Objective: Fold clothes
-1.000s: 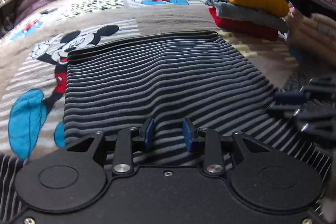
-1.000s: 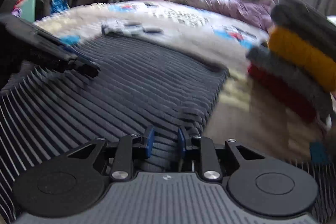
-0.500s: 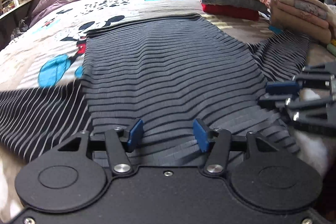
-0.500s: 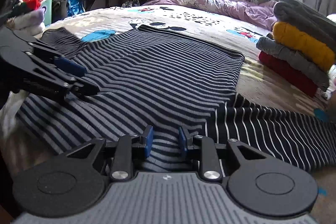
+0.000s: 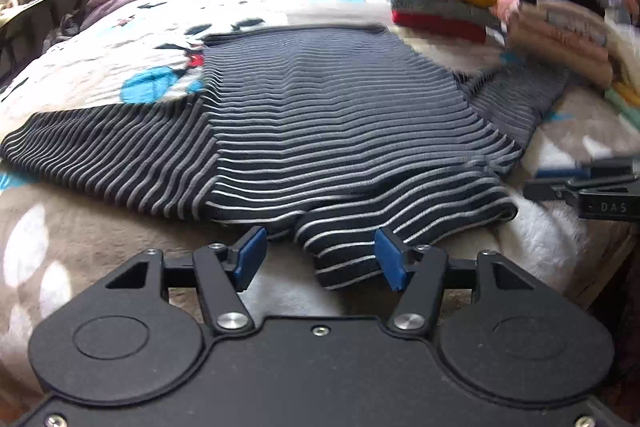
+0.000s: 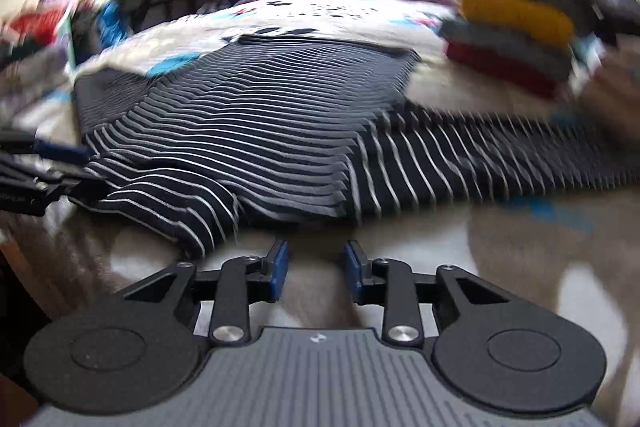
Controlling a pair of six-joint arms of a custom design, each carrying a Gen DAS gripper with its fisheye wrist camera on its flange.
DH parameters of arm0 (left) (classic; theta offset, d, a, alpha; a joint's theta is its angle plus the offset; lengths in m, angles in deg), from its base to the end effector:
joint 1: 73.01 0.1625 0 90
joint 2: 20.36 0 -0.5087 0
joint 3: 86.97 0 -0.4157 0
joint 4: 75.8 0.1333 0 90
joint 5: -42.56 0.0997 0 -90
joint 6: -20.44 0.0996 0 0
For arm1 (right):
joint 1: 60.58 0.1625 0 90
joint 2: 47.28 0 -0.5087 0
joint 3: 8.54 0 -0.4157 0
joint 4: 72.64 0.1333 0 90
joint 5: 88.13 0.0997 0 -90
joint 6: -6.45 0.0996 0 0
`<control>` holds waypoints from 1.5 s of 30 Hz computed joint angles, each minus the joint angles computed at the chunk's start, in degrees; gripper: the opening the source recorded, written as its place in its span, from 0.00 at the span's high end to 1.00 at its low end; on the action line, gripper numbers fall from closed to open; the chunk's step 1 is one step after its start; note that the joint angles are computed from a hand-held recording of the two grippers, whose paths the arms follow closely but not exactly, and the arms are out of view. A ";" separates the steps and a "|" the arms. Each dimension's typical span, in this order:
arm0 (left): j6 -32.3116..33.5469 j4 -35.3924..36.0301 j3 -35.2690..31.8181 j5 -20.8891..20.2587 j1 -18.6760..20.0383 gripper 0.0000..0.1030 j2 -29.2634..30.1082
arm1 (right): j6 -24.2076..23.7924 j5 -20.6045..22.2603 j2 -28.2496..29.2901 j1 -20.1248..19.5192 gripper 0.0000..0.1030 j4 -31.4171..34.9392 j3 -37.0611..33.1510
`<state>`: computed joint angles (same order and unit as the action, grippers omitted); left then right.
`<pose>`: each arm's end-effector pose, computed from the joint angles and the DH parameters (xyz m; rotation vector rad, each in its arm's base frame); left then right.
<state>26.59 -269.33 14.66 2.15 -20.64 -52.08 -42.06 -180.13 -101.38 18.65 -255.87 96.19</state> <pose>-0.2583 -0.6775 0.0410 0.5571 2.2436 -0.9527 -0.0038 -0.7146 0.2474 0.8282 -2.4781 0.8628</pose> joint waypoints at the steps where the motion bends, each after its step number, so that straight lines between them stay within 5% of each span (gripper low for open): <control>1: 1.51 -4.24 0.29 0.03 -0.29 0.43 0.31 | 3.14 1.74 -0.70 -0.76 0.69 1.19 -0.07; 4: 4.99 -17.30 0.35 -2.47 -0.51 0.41 1.60 | 13.56 7.60 -2.26 -3.34 0.65 3.55 -0.65; 6: 5.34 -23.06 0.35 -7.69 0.22 0.23 2.11 | 20.30 11.35 -2.57 -5.13 0.64 4.48 -1.47; 11: -1.20 -8.40 -2.62 -10.85 0.36 0.19 2.05 | 31.83 18.30 -2.31 -8.43 0.63 3.46 -2.79; 21: 14.45 -2.71 -14.21 -9.61 -2.47 0.19 11.94 | 47.05 25.16 -0.01 -12.49 0.62 -1.63 -7.11; 24: 21.10 -2.40 -18.69 -9.50 -2.83 0.25 15.52 | 47.70 26.08 0.27 -13.35 0.62 -1.80 -8.46; 28: 24.04 2.41 -26.47 -11.87 -2.53 0.47 19.85 | 44.62 25.31 0.87 -13.65 0.60 -1.89 -11.14; 33: 23.33 10.79 -39.39 -11.52 -1.79 0.50 26.31 | 48.88 26.67 2.06 -15.06 0.60 -3.49 -14.11; 35: 21.89 18.78 -40.90 -16.48 -0.67 0.50 26.31 | 49.42 27.03 2.17 -15.38 0.60 -3.50 -14.65; 39: 33.42 12.29 -37.28 -14.14 -3.00 0.50 26.15 | 47.56 26.80 2.87 -15.25 0.61 -1.96 -16.33; 42: 28.59 9.00 -36.89 -15.75 -2.38 0.47 25.14 | 44.97 26.06 3.28 -14.81 0.61 -1.17 -17.15; 45: 20.00 10.24 -43.02 -12.43 -0.77 0.47 27.08 | 43.37 25.92 3.34 -14.62 0.60 -0.41 -17.59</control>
